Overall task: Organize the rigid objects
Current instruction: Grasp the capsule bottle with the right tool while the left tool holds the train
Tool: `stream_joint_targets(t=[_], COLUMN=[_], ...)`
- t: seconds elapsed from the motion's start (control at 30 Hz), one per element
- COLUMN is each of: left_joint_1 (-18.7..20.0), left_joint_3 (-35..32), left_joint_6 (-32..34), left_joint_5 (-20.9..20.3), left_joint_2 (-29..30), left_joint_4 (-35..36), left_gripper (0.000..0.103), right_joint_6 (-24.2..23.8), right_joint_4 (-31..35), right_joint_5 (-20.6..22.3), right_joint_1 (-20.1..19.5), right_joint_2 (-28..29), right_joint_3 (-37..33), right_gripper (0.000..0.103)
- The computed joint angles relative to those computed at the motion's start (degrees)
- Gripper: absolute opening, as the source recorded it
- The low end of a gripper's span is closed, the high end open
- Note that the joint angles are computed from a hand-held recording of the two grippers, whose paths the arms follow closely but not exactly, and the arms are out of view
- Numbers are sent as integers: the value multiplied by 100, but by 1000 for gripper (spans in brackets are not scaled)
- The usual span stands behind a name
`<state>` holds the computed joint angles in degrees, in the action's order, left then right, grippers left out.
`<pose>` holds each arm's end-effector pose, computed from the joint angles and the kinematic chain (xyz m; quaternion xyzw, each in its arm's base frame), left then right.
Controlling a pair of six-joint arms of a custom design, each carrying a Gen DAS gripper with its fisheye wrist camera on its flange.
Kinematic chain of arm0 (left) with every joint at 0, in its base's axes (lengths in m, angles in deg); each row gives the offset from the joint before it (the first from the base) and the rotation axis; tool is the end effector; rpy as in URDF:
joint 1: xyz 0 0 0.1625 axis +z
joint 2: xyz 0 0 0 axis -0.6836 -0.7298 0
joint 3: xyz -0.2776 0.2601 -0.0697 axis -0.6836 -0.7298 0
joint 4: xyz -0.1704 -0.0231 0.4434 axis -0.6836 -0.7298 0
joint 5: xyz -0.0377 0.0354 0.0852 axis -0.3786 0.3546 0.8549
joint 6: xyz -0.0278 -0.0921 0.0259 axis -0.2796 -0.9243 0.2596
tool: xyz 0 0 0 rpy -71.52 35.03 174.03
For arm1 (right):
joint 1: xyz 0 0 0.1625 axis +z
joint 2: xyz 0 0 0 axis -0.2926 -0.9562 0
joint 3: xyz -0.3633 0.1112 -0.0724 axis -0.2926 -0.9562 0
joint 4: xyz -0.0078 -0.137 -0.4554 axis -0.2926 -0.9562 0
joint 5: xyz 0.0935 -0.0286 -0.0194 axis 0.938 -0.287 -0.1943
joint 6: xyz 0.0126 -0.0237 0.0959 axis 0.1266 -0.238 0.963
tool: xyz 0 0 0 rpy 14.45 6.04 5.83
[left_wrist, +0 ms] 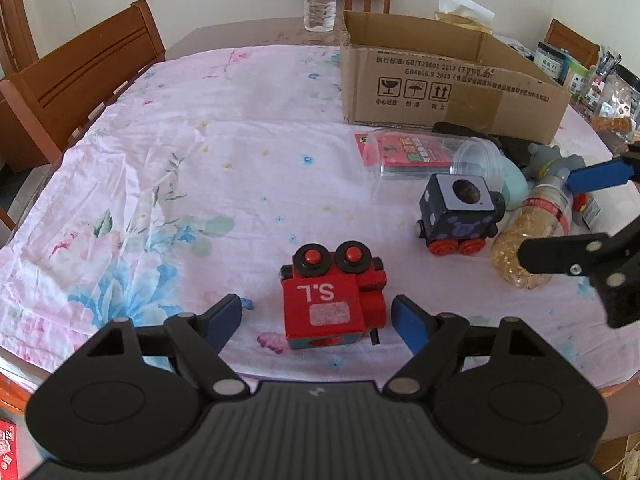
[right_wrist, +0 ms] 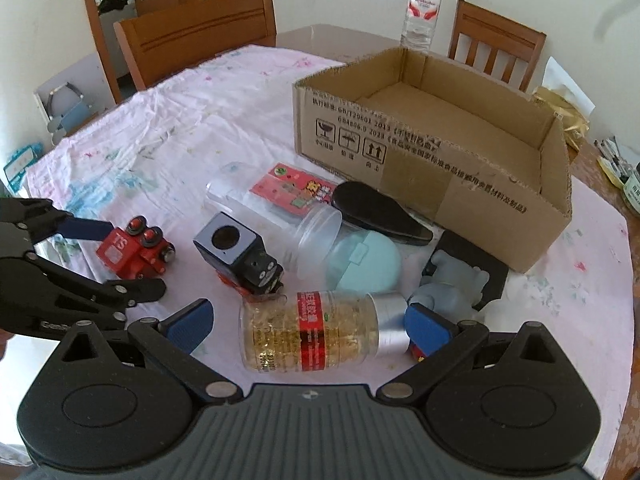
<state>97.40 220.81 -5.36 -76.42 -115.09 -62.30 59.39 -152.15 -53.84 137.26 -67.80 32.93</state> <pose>-0.0780 -0.4544 0.2687 0.2614 0.8837 -0.2214 0.3191 0.3395 -0.4522 0.0565 0.2422 -0.8885 0.2157 0.3246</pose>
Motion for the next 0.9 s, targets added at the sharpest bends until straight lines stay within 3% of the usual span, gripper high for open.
stream_joint_targets(t=[0.3,0.43,0.57,0.73,0.9], left_joint_1=[27,47,66,97,113], left_joint_3=[-49,-64,-75,-82,-90], left_joint_6=[73,154,180,262,322], left_joint_5=[-106,-138,-145,-211,-224], left_joint_2=[48,57,34,21,22], left_joint_4=[8,-11,7,-12,20], left_gripper=[82,82,82,82,82], right_joint_6=[-234,-316,50,245,7], right_joint_4=[-99,245,753,646,586], right_joint_5=[-178,-321,146,101,233], right_joint_1=[27,88,81,36,-43], right_joint_2=[155,222,-45,-23,81], right_joint_3=[-91,-154,-69,-34,-22], right_gripper=[103,103,103,103,103])
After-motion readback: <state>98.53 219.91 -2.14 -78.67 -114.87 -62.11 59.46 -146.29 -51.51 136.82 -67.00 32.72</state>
